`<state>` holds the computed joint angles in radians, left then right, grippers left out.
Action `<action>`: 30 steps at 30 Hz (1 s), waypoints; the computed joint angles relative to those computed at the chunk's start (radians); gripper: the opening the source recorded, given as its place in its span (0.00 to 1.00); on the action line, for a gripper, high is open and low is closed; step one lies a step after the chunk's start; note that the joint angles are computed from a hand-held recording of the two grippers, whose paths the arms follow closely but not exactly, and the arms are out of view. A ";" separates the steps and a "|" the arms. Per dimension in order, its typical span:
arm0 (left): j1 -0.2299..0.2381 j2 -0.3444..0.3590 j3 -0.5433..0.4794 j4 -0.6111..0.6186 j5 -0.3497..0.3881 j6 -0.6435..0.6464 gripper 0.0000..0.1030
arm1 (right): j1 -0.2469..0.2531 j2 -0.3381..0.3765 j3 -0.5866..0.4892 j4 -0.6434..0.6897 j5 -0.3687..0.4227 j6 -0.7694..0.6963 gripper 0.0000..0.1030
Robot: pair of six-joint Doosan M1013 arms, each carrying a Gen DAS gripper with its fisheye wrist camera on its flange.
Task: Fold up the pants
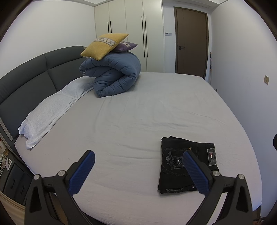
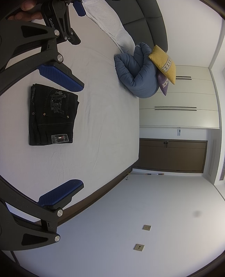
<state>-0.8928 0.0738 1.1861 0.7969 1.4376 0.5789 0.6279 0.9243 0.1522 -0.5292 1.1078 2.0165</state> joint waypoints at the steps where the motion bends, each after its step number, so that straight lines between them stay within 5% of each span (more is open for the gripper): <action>1: -0.001 -0.001 0.002 0.001 0.000 -0.001 1.00 | 0.000 0.002 -0.004 0.001 0.002 -0.002 1.00; 23: 0.022 -0.023 0.032 -0.039 -0.043 0.034 1.00 | -0.002 -0.002 0.004 0.007 -0.001 -0.004 1.00; 30: 0.027 -0.028 0.041 -0.032 -0.061 0.053 1.00 | -0.006 -0.049 0.120 -0.005 -0.059 0.031 1.00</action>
